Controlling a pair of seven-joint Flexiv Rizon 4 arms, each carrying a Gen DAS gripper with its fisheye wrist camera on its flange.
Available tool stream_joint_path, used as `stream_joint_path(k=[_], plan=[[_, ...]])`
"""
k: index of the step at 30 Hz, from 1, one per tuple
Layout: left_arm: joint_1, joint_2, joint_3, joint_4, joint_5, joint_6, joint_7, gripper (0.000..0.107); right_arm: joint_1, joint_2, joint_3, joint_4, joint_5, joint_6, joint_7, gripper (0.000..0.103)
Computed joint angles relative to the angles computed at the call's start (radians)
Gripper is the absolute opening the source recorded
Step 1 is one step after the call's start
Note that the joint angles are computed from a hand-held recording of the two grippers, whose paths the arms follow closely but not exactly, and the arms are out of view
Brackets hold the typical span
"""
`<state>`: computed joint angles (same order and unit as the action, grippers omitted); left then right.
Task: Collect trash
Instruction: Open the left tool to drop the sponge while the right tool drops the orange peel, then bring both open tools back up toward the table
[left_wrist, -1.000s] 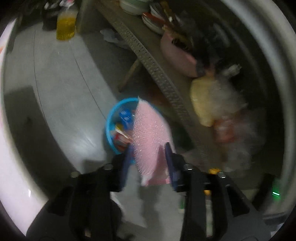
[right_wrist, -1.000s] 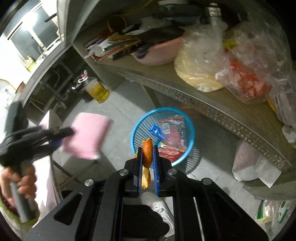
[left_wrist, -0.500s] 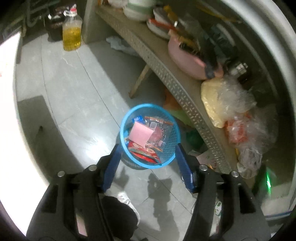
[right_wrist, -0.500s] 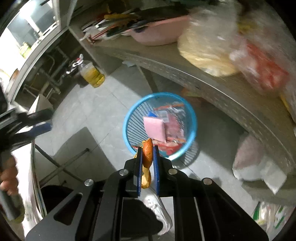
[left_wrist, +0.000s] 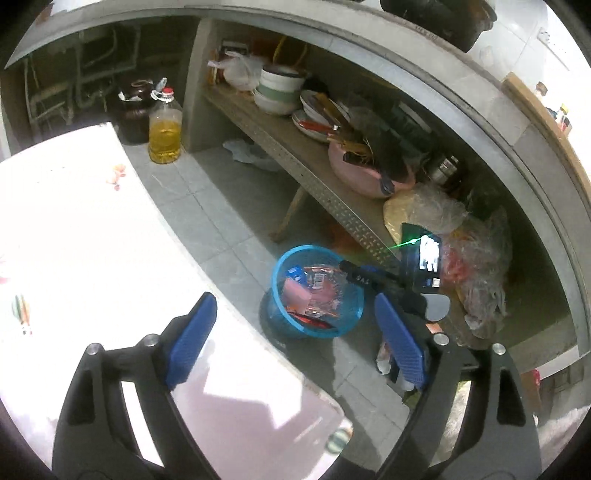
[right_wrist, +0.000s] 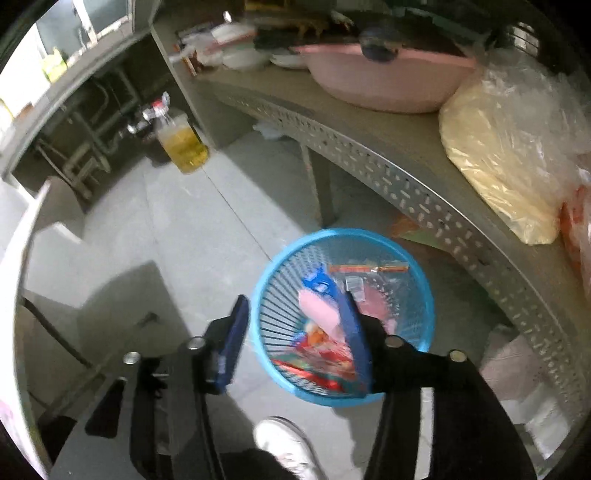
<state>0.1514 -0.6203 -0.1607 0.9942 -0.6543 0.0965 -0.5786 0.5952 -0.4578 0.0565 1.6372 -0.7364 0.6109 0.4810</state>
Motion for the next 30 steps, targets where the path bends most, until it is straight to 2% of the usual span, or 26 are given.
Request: stream_joint_path(k=[5, 16, 20, 23, 30], plan=[[0.027, 0.013, 0.007, 0.021, -0.018, 0.028, 0.025, 0.089, 0.057, -0.003, 0.006, -0.063, -0.033, -0.120, -0.016, 0.063], [0.060, 0.059, 0.014, 0.117, -0.089, 0.153, 0.056, 0.094, 0.150, -0.029, 0.026, -0.243, -0.024, -0.378, -0.145, 0.086], [0.071, 0.072, 0.009, 0.142, -0.129, 0.198, 0.068, 0.094, 0.190, -0.058, 0.013, -0.328, -0.041, -0.465, -0.206, 0.090], [0.071, 0.085, 0.009, 0.159, -0.150, 0.240, 0.077, 0.094, 0.209, -0.070, 0.004, -0.368, -0.052, -0.493, -0.233, 0.092], [0.070, 0.089, 0.016, 0.163, -0.155, 0.296, 0.043, 0.094, 0.262, -0.124, -0.029, -0.494, -0.071, -0.608, -0.304, 0.096]])
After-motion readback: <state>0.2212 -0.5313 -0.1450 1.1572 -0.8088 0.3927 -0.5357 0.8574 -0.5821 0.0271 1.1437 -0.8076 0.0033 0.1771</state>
